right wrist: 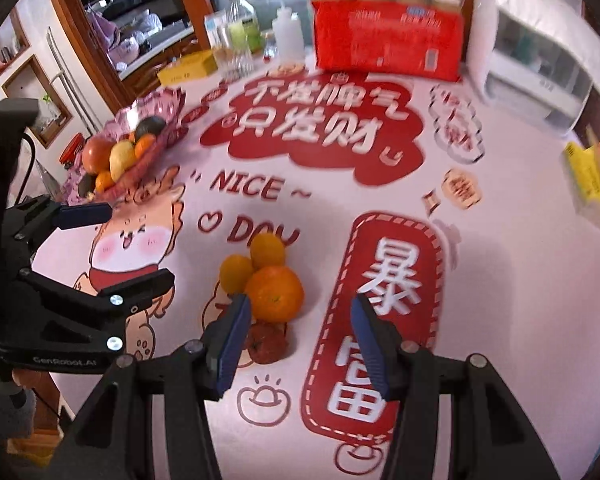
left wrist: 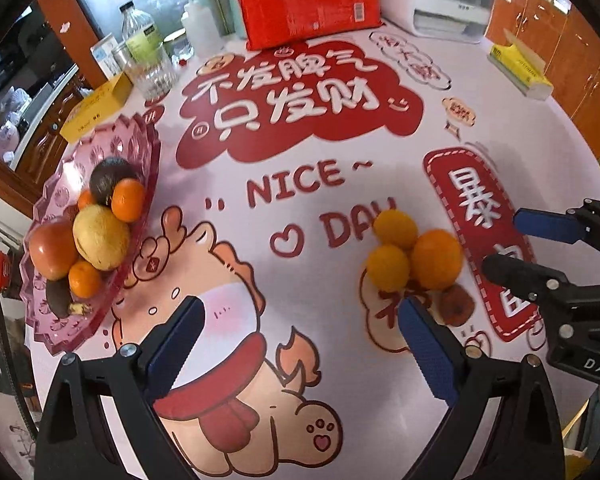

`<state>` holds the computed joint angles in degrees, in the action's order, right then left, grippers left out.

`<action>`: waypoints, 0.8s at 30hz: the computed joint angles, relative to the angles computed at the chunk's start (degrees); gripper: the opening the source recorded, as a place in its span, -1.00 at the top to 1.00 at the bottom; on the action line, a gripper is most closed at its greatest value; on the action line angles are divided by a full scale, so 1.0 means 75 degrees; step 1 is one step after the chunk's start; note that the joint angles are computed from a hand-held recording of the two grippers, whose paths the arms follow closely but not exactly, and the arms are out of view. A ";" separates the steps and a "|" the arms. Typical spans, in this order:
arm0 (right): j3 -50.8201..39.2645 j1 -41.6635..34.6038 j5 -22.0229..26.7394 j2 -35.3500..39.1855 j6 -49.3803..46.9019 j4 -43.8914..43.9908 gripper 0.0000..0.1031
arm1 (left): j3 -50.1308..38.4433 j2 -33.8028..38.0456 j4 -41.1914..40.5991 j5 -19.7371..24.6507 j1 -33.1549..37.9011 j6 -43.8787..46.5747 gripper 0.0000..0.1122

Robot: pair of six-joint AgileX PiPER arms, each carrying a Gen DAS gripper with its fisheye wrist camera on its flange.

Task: Organize fruits
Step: 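Move both tools back toward the remaining mandarins and dates, then grasp a mandarin with the left tool while the right tool grasps another mandarin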

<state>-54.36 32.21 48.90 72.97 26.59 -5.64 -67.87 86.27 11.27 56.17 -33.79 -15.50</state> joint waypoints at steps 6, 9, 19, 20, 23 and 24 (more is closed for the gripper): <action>0.0007 -0.0192 -0.0471 0.0689 -0.0501 0.0506 -0.02 | 0.0136 0.0166 -0.0072 -0.0125 0.0214 0.0106 -0.72; -0.0027 -0.0277 -0.0593 0.0965 -0.0810 0.0747 -0.02 | 0.0127 0.0242 -0.0109 -0.0168 0.0277 0.0170 -0.72; 0.0092 -0.0615 -0.0910 0.1457 -0.2011 0.1851 0.00 | -0.0165 0.0573 -0.0388 -0.0261 0.0364 0.0455 -0.72; 0.0128 -0.0654 -0.0959 0.1437 -0.2232 0.2024 0.15 | -0.0210 0.0620 -0.0405 -0.0267 0.0354 0.0469 -0.72; 0.0111 -0.0559 -0.0883 0.1364 -0.1915 0.1594 0.17 | -0.0341 0.0777 -0.0591 -0.0264 0.0371 0.0617 -0.72; 0.0145 -0.0487 -0.0865 0.1296 -0.1607 0.1240 0.18 | -0.0375 0.0831 -0.0652 -0.0274 0.0366 0.0660 -0.72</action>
<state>-53.27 28.56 42.41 82.68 14.54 3.66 -70.68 92.51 6.38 54.12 -31.05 -10.55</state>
